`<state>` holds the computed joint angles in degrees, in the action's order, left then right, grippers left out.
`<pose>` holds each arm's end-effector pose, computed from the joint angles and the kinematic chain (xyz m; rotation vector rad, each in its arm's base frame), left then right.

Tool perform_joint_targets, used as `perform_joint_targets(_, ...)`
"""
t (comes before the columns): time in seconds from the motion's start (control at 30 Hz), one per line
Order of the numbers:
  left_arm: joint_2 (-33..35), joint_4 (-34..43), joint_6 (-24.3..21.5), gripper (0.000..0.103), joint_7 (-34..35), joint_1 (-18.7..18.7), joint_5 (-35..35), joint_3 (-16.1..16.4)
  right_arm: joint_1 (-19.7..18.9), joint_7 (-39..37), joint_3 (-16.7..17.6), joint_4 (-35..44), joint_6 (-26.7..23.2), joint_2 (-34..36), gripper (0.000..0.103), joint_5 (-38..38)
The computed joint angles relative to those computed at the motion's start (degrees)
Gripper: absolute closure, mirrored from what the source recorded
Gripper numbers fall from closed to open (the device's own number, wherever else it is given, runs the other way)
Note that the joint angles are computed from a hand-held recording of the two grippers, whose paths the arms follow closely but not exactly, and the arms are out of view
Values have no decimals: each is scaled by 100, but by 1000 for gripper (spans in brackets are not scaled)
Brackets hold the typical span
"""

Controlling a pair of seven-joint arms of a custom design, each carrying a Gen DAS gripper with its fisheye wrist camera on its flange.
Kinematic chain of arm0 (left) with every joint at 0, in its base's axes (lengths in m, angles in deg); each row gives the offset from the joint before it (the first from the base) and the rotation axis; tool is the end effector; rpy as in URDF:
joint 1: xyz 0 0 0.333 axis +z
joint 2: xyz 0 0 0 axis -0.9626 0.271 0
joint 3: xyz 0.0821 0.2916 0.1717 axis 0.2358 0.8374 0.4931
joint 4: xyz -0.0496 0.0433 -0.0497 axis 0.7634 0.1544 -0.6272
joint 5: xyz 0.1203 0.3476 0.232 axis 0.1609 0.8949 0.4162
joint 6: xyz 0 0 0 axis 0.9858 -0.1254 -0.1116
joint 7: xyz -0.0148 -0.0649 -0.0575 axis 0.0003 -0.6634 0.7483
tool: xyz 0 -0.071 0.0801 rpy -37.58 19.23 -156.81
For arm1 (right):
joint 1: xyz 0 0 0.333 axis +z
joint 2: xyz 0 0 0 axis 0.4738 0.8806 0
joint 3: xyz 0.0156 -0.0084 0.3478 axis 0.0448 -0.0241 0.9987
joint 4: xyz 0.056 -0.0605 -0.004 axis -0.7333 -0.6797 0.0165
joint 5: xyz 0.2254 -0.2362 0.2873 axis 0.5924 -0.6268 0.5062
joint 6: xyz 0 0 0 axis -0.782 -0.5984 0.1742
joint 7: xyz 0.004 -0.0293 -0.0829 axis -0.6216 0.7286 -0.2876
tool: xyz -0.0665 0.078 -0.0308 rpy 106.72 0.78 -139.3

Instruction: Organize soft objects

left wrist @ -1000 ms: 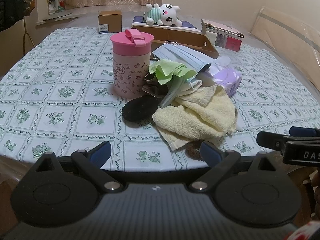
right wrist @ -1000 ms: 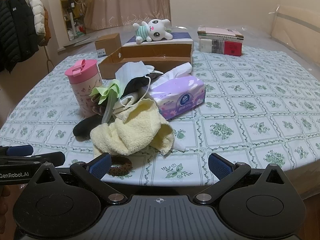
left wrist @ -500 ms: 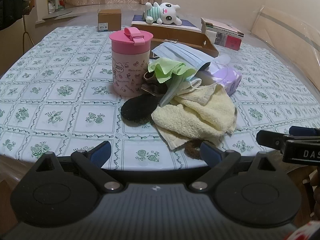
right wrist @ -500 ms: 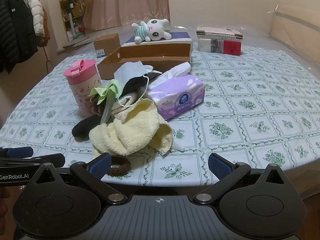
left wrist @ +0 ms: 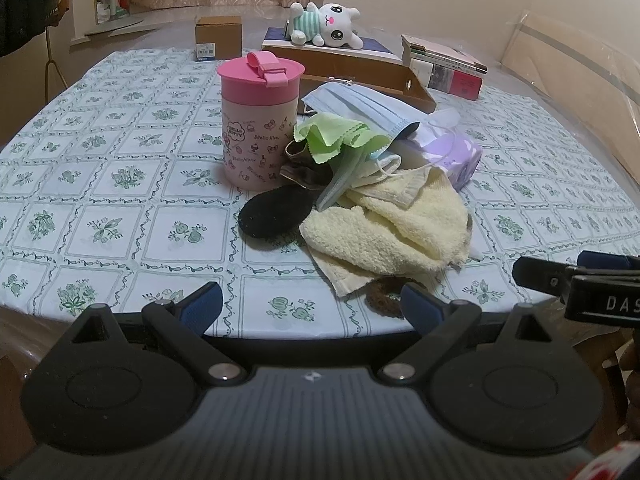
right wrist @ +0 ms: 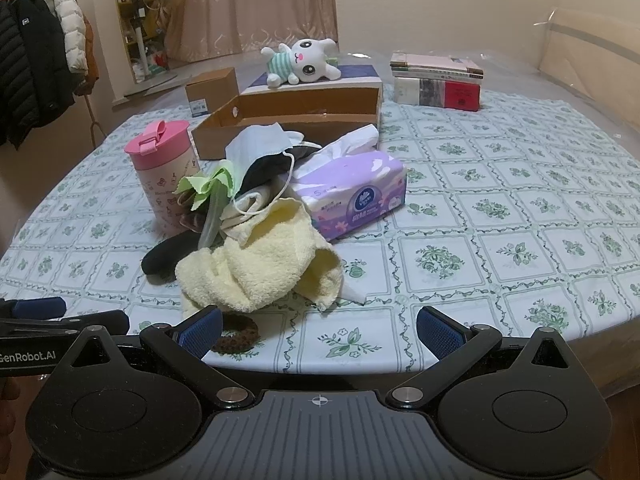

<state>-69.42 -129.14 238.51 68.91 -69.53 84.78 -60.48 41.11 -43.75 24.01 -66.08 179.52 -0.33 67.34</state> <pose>0.5265 -0.1351 0.4474 -2.0307 1.4620 -0.7204 0.6000 0.1421 0.4496 -1.9405 1.3060 -0.3803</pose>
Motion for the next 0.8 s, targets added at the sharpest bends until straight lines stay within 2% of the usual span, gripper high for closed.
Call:
perform_joint_targets(0.33, 235, 144, 56, 12, 233, -131, -284, 74, -87, -156, 32, 126, 54, 134, 0, 92)
perform_joint_targets(0.8, 1052, 760, -30, 18, 1270, -823, -1353, 506, -463, -294, 175, 563, -175, 591, 0, 181)
